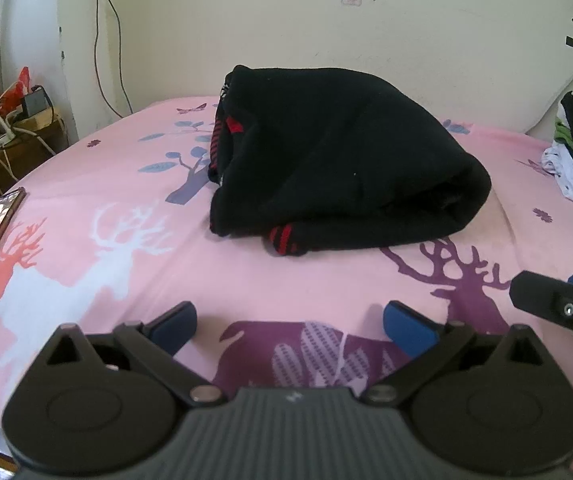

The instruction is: Fold small clothes

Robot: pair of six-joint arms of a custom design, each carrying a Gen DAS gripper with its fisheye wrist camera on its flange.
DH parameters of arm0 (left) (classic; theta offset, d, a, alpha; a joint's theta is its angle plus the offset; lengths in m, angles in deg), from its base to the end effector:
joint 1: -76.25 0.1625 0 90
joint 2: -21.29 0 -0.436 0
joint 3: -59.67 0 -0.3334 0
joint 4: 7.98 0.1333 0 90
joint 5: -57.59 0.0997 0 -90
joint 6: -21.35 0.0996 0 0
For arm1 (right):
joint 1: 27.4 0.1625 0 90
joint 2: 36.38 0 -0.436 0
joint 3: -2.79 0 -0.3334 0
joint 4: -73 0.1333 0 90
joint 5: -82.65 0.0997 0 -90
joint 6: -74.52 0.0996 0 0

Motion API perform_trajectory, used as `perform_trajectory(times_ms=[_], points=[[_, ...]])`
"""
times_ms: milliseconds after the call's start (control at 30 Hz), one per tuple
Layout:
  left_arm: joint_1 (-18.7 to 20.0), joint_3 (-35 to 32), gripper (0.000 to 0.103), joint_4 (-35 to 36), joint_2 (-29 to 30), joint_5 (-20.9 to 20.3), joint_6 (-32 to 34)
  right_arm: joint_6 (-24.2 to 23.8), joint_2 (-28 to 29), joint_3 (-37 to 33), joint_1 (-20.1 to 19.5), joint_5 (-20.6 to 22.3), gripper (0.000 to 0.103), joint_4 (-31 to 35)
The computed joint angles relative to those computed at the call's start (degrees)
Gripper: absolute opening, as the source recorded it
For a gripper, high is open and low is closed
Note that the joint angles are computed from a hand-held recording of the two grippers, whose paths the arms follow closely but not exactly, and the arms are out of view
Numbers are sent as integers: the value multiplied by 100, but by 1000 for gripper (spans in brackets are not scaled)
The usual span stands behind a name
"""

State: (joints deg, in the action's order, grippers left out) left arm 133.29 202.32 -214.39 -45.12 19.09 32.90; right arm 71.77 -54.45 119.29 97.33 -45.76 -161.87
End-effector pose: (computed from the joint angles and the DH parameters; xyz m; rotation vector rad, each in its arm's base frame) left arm -0.0240 -0.4253 0.2552 0.4737 2.1812 -0.9867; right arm 0.3384 -0.3627 -0.0136 0.4389 -2.4294 1.2413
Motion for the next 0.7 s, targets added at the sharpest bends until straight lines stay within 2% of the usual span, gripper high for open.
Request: perform_trajectory(times_ms=[333, 700], points=[[-86, 7, 103, 292, -78, 121, -61, 13, -11, 16, -16, 39, 91, -11], [-211, 109, 103, 606, -215, 54, -157, 9, -22, 37, -39, 103, 91, -43]])
